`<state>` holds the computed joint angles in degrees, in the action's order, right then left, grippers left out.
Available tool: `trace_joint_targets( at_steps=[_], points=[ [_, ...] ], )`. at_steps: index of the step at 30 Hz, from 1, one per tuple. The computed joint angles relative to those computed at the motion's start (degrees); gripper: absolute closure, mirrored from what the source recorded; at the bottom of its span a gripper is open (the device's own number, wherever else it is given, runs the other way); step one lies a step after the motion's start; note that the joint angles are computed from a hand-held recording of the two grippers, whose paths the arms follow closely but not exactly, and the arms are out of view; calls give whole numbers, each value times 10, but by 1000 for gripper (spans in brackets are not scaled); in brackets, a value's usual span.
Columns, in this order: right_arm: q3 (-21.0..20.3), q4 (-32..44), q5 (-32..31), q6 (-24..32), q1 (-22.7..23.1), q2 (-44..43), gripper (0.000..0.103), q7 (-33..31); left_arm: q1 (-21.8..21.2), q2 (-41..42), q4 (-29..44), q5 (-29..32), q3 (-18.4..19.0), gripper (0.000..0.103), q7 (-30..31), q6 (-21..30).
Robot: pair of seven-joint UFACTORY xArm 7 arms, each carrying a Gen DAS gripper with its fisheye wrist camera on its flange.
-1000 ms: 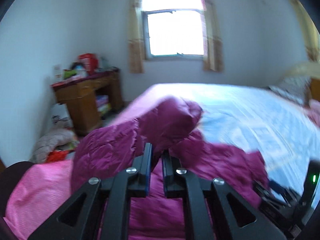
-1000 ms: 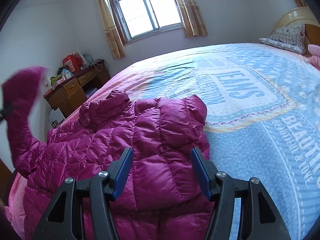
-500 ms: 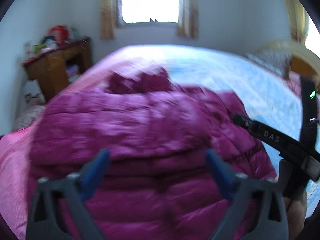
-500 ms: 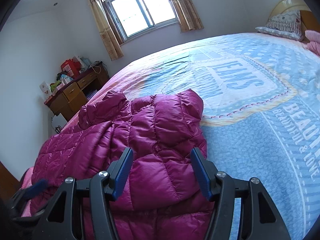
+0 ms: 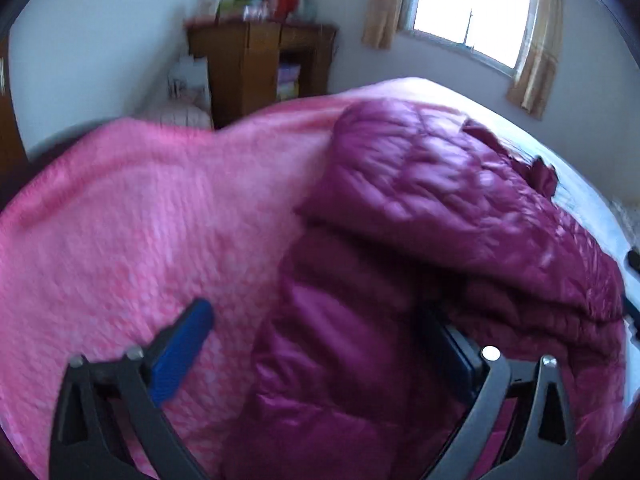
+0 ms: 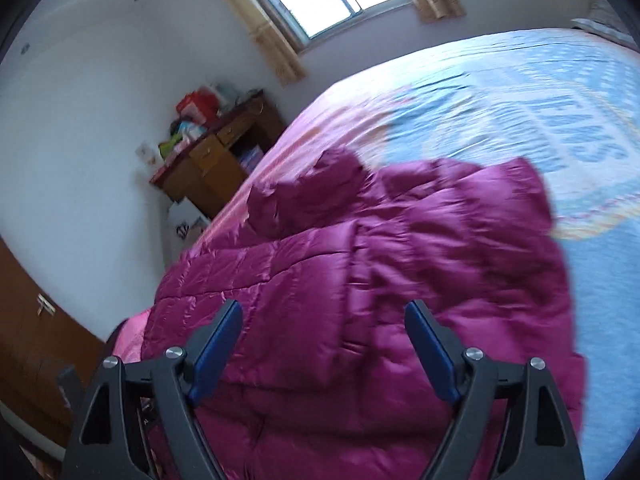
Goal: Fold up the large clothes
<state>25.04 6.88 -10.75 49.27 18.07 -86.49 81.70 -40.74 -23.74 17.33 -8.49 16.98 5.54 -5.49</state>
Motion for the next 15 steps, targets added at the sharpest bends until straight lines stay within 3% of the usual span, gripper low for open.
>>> trace_joint_targets(
  at_steps=[1, 4, 5, 6, 7, 8, 10, 15],
  points=[
    [-7, 3, 0, -21, -12, 32, 19, -4, -1, -8, -1, -10, -1, 0, 1, 10],
    [-20, 13, 5, -59, -34, 119, 19, -11, 53, -16, -9, -2, -66, 0, -24, 15],
    [-10, 21, -2, -57, -38, 136, 24, -13, 62, -21, -12, -2, -78, 0, -31, 14],
    [0, 28, -12, -56, -41, 149, 35, -17, 68, -23, -14, 0, -84, 0, -34, 15],
    [3, 36, -19, -55, -39, 164, 60, -26, 73, -29, -18, 2, -89, 0, -37, 17],
    [5, 43, -23, -48, -37, 172, 63, -30, 76, -30, -16, 4, -92, 0, -38, 21],
    [20, 59, -32, -15, -31, 168, 69, -29, 102, -45, -23, 5, -122, 0, -48, 30],
    [80, 101, -54, 130, -4, 116, 71, -11, 105, -32, -24, 15, -132, 0, -62, 21]
  ],
)
